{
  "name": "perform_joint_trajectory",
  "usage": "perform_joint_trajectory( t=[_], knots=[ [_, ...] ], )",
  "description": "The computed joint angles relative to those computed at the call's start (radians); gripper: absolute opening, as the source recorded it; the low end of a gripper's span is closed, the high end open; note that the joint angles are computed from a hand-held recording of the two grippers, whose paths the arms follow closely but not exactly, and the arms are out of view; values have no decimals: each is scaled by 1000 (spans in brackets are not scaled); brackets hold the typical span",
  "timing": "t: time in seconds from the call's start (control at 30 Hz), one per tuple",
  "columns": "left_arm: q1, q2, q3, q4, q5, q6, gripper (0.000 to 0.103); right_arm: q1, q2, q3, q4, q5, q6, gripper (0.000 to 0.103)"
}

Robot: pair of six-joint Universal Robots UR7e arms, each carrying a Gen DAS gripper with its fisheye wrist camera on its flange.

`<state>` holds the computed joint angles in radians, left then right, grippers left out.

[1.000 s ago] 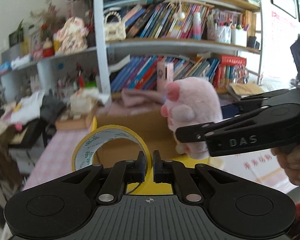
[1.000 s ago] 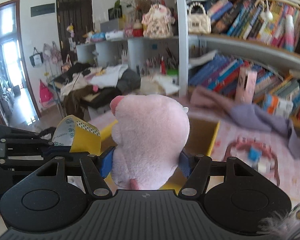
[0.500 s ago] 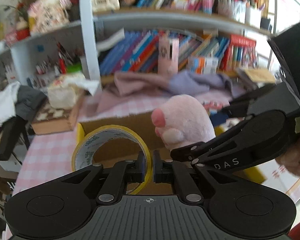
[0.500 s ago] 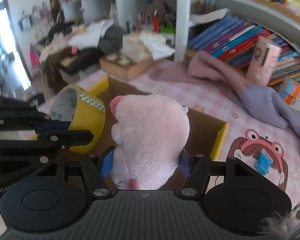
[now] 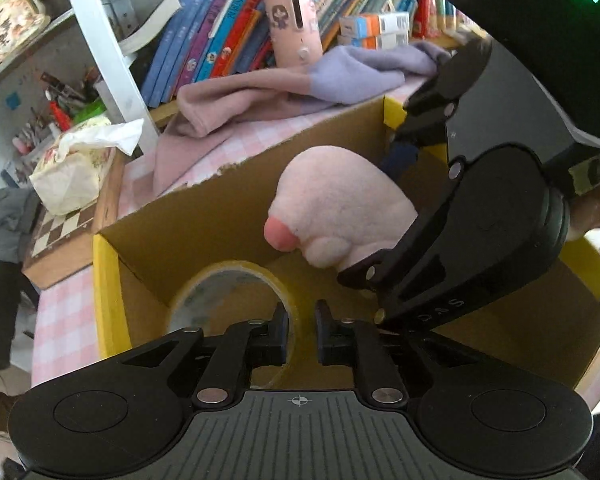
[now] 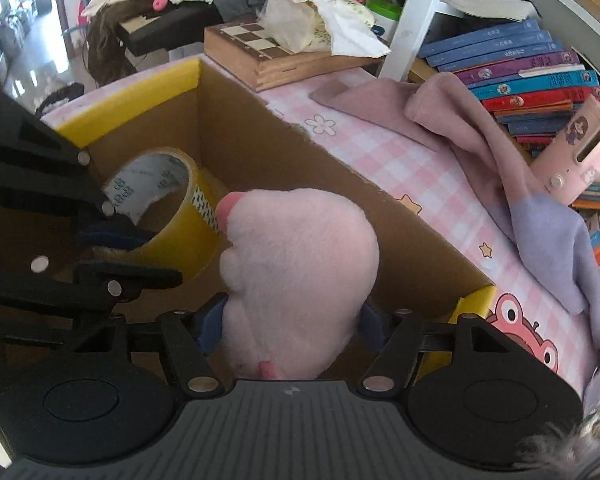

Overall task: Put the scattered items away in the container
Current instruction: 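Lower the tape roll into the box and open the left gripper while the right gripper releases the pig inside, then withdraw both open grippers up out of the yellow box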

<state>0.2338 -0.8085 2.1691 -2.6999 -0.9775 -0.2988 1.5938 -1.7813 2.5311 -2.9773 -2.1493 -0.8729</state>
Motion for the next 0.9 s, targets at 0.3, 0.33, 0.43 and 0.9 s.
perform_joint_trajectory(
  t=[0.3,0.33,0.43,0.9],
  knots=[
    [20,-21,-6,75,27,-40,29,20,40,19,-108,-30,31,75],
    [22,-24,-6,83,34,-42,31,25,44,21,-115,-34,37,75],
    [26,-33,-2,93,41,-27,35,45,70,29,-154,-59,36,78],
    [-135,-31,66,5,171,40,91,90,-68,64,-175,9,49,88]
  ],
)
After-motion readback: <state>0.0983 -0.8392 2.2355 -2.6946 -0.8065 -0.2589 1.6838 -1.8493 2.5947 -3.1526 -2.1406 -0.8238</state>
